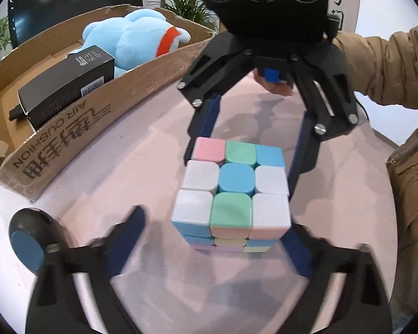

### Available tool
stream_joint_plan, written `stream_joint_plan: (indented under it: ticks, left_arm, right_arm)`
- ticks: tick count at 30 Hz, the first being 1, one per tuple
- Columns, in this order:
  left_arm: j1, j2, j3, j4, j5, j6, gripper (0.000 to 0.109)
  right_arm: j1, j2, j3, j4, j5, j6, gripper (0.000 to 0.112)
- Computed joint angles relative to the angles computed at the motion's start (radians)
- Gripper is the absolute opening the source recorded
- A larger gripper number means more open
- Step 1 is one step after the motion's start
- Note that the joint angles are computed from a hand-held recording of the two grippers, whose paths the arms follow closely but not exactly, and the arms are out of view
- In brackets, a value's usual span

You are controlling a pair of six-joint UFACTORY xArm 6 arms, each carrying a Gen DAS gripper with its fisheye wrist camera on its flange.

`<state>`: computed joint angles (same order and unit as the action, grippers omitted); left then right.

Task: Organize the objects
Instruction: 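Lower the left gripper over the pastel Rubik's cube and grasp it, then carry the Rubik's cube into the cardboard box with the left gripper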

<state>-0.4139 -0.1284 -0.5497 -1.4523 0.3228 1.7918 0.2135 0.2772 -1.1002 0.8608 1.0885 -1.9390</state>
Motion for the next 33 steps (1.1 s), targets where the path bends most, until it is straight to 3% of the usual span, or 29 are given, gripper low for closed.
stream_joint_plan:
  ticks: [1,4,8,18,22,27,33]
  left_arm:
    - [0.000,0.005,-0.002,0.011,0.001,-0.011,0.072]
    - [-0.022,0.027,-0.014,0.001,-0.022,0.012,0.071]
    - [-0.001,0.018,-0.014,0.034,0.045,0.003,0.057]
    - [-0.017,-0.068,0.009,0.121,0.044,-0.086,0.055]
    - [-0.010,-0.136,0.000,0.285,0.025,-0.197,0.055]
    - [0.082,-0.119,-0.134,0.485,0.081,-0.288,0.055]
    - [0.190,0.143,-0.492,0.606,0.181,-0.376,0.056]
  right_arm:
    - [0.008,-0.004,0.005,0.004,-0.024,-0.017,0.064]
    - [0.014,-0.002,-0.002,-0.009,-0.031,-0.039,0.064]
    - [0.018,0.010,-0.022,-0.030,-0.020,-0.029,0.064]
    - [0.003,-0.039,-0.009,0.015,0.032,-0.025,0.062]
    - [-0.013,-0.109,-0.019,0.007,0.046,-0.027,0.062]
    - [-0.028,-0.089,-0.178,-0.017,0.068,0.020,0.062]
    - [-0.043,0.146,-0.590,-0.065,0.129,0.183,0.062]
